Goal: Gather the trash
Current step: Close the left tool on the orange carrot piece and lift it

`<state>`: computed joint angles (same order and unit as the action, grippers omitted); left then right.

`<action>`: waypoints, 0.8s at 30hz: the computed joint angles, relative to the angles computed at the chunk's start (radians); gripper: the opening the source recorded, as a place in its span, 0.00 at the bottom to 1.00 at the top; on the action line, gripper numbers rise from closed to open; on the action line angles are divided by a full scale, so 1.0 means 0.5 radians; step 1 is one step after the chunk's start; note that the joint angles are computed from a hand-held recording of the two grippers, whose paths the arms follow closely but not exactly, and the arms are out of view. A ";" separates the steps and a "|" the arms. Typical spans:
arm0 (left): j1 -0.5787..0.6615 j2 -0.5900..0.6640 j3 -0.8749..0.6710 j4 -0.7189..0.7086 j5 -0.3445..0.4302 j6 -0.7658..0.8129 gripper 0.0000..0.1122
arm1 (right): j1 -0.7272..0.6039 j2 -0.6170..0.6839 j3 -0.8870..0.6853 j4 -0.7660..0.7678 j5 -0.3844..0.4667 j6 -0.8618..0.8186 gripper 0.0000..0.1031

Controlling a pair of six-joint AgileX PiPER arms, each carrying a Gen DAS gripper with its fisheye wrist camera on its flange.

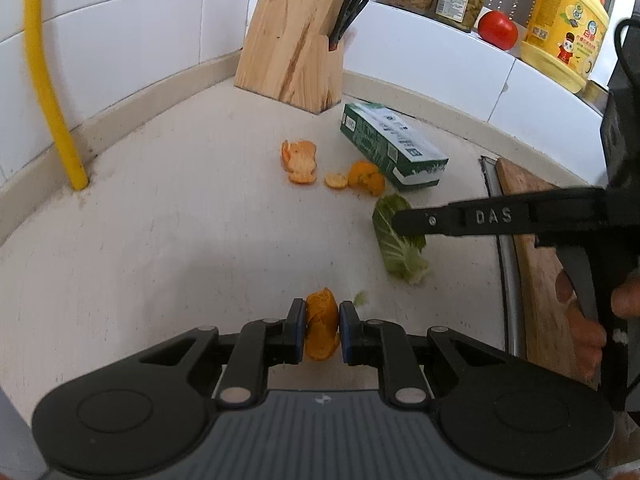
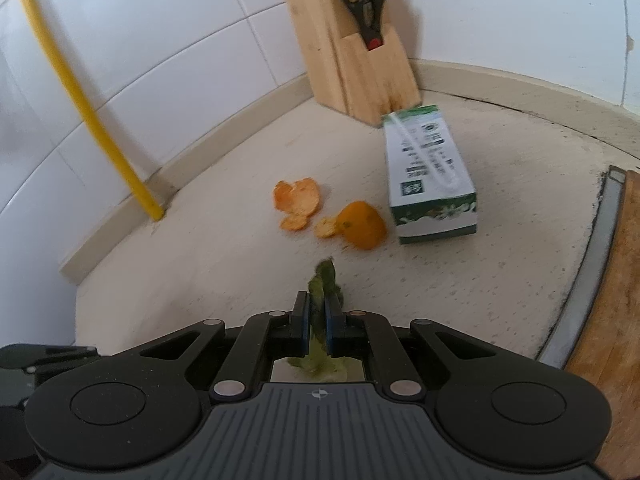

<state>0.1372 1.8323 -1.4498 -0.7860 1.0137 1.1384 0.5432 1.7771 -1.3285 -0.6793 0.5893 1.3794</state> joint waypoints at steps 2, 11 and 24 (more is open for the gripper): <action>-0.024 0.024 -0.035 0.006 -0.014 0.005 0.12 | -0.004 -0.011 0.025 -0.007 -0.022 0.017 0.10; -0.095 0.165 -0.236 0.044 0.019 -0.090 0.12 | -0.034 -0.011 0.054 0.029 -0.037 0.013 0.11; -0.180 0.314 -0.491 0.036 0.013 -0.131 0.12 | -0.040 0.086 -0.068 0.164 -0.001 -0.237 0.15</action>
